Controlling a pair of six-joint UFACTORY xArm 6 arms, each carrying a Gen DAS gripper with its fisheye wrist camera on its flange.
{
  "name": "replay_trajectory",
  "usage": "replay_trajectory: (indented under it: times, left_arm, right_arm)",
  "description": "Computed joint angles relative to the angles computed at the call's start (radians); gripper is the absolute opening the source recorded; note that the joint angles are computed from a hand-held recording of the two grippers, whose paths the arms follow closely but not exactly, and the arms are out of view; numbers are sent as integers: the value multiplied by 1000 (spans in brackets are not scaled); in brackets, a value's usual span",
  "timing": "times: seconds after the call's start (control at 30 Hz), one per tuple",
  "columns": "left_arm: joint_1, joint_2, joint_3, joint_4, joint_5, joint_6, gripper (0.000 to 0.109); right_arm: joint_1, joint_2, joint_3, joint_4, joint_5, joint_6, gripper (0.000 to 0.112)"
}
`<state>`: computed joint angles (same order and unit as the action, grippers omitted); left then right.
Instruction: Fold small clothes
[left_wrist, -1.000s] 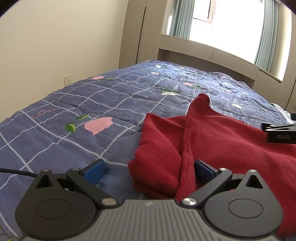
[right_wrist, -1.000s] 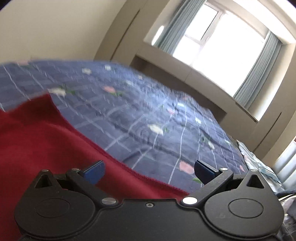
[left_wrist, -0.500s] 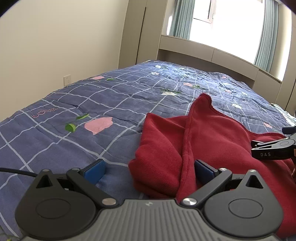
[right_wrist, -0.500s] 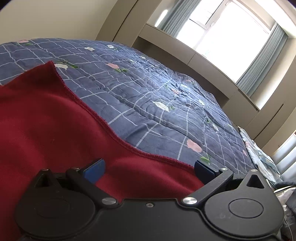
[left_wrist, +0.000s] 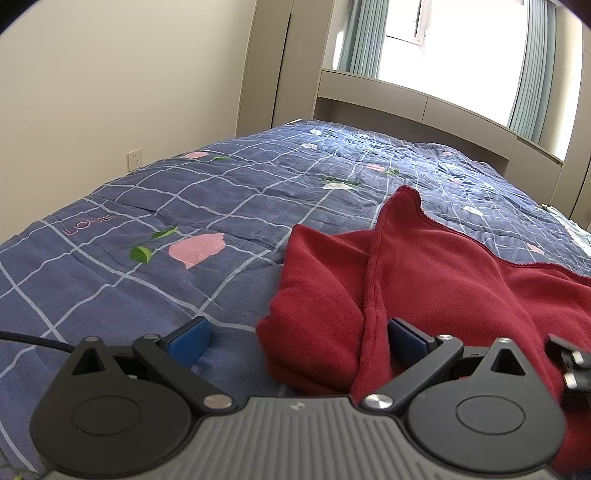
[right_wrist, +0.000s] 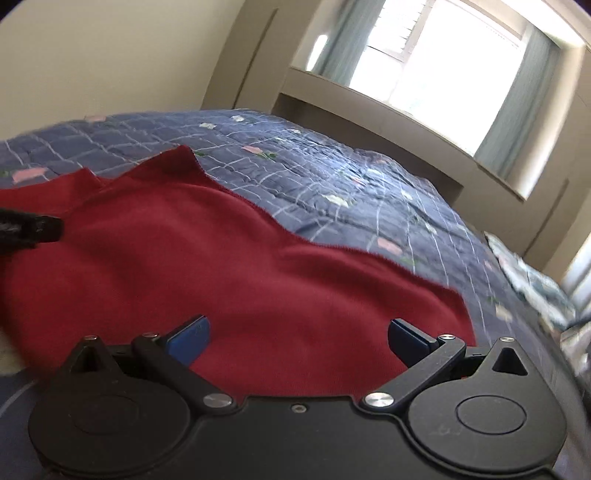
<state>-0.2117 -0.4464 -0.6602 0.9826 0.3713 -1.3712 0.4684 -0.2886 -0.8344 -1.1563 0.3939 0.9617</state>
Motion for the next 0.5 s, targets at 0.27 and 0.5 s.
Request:
replay_trajectory:
  times: [0.27,0.5]
  left_arm:
    - [0,0,0,0,1,0,103]
    - [-1,0,-1,-1,2,1,103]
  right_arm:
    - [22,-82,88,-57,10,172,102]
    - [4,-83,94,-25,-21,156,102]
